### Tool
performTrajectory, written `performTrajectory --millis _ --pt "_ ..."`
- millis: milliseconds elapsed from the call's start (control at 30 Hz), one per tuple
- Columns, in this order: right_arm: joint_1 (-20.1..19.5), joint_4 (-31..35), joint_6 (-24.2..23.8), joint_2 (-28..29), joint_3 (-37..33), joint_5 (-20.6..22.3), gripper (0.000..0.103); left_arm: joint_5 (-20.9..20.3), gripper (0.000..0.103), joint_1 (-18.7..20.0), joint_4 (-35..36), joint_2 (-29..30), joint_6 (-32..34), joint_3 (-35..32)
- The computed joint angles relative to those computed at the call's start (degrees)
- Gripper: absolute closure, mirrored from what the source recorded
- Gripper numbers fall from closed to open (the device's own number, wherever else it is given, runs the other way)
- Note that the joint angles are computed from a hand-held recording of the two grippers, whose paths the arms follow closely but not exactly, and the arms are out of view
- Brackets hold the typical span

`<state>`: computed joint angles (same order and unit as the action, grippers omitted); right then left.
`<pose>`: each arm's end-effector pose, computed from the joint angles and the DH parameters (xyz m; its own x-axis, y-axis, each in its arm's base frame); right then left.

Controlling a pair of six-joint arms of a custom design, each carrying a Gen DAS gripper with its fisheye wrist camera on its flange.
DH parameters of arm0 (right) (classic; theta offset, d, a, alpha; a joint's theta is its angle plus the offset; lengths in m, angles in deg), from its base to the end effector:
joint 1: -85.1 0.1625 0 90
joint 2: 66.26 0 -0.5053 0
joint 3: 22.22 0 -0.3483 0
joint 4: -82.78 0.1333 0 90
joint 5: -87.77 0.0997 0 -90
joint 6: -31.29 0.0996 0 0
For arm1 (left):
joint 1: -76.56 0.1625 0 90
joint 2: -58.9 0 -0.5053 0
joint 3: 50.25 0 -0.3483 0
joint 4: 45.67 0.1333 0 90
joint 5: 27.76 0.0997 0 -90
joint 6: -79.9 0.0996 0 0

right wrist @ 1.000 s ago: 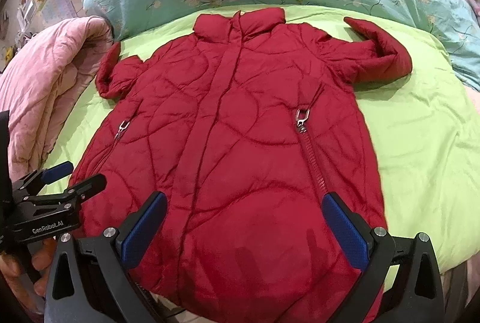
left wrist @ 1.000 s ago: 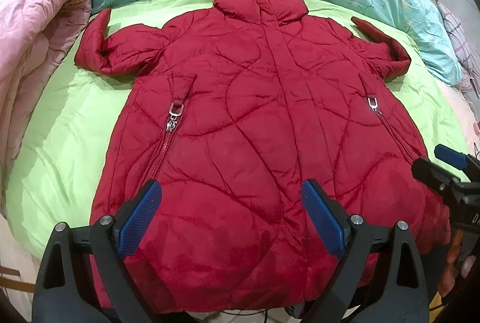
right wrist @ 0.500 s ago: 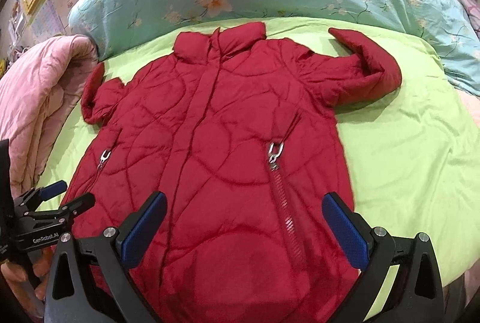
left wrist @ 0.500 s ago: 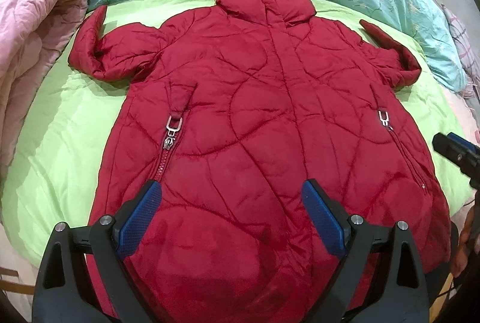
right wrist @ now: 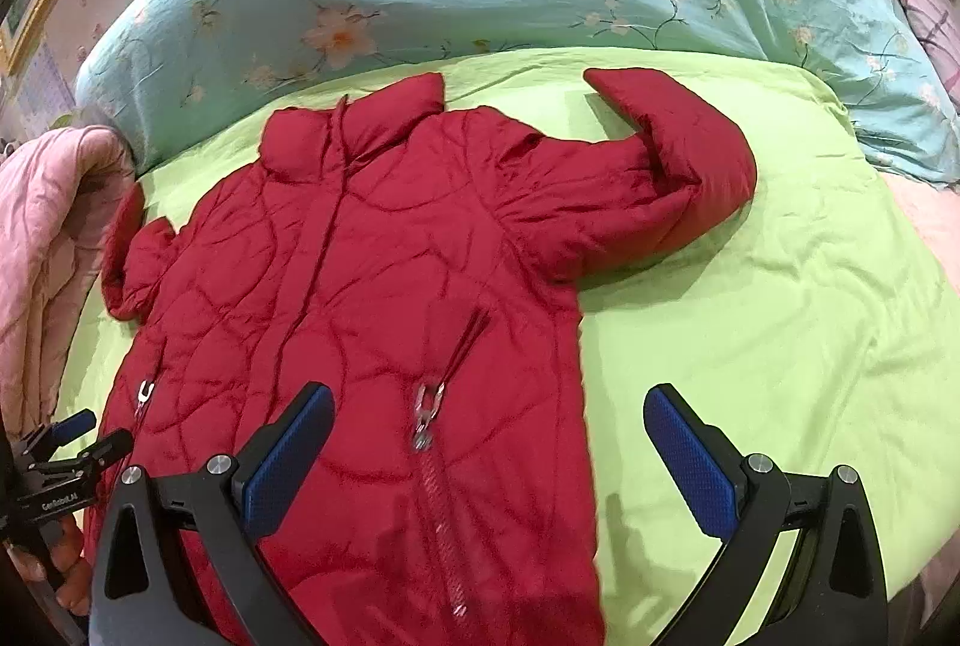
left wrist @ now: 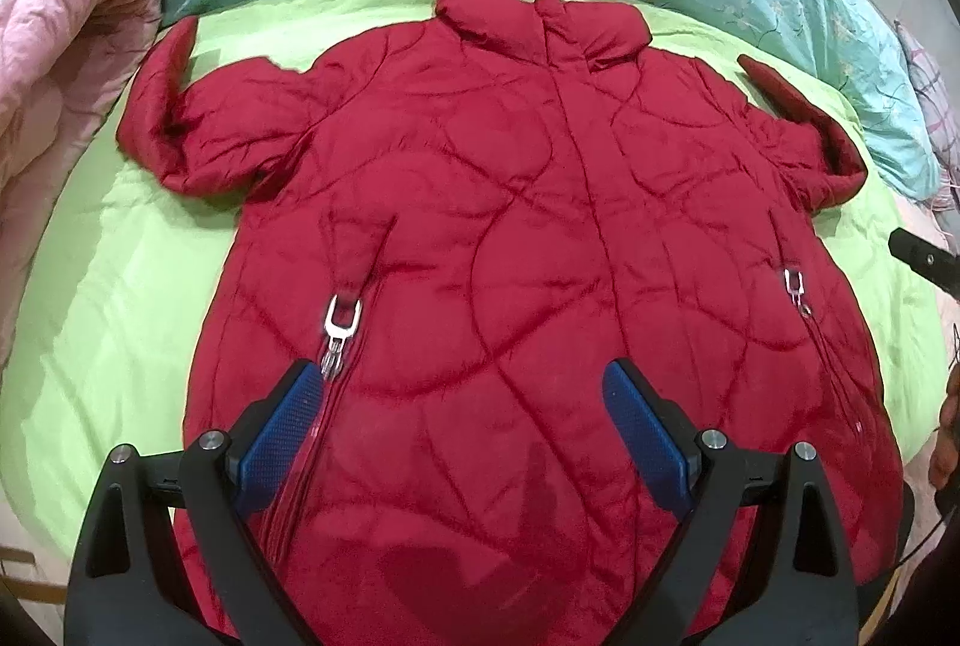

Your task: Fold large clothes

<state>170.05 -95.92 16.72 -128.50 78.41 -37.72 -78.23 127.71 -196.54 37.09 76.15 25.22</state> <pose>0.0193 -0.6386 0.4183 -0.7611 0.3400 0.5524 -0.1397 0.7457 -0.6515 -0.3387 -0.7340 0.0060 -0.6901 0.3702 -0.6219 0.5784 0.7986 -0.1665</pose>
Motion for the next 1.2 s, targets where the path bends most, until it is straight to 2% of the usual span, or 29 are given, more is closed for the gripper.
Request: performTrajectory --millis 100,367,567,700,800,867,933,1133,1200 --pt "-0.8 2.0 0.0 0.4 -2.4 0.5 0.000 -1.5 0.008 0.4 -1.1 1.1 1.9 -2.1" --pt "-3.3 8.4 -1.1 3.6 -13.2 -0.6 0.000 -0.3 0.008 1.2 2.8 4.3 3.6 -9.8" --pt "-4.7 11.2 -2.9 6.2 -21.6 0.1 0.001 0.9 0.008 1.5 4.7 6.2 3.8 -13.4" --pt "-6.4 14.5 -2.1 8.3 -28.6 1.8 0.002 0.5 0.008 1.9 6.3 7.4 3.8 -16.1" --pt "-6.8 15.9 -4.4 11.7 -35.3 -0.9 0.004 0.6 0.008 2.2 7.7 8.4 3.5 -18.6" --pt "-7.4 18.6 -4.7 13.9 -40.0 -1.6 0.007 0.3 0.008 2.5 9.1 9.2 2.9 -20.5" --pt "-7.5 20.8 -6.4 16.7 -45.3 -4.4 0.011 0.3 0.008 2.7 10.5 9.9 2.4 -22.2" --pt "-8.5 28.9 -9.7 24.6 -60.5 -9.3 0.019 0.5 0.008 3.2 13.5 11.8 2.1 -26.0" --pt "-8.8 31.8 -9.6 26.8 -65.1 -11.1 0.032 0.5 0.008 3.4 14.2 12.3 2.0 -26.8"
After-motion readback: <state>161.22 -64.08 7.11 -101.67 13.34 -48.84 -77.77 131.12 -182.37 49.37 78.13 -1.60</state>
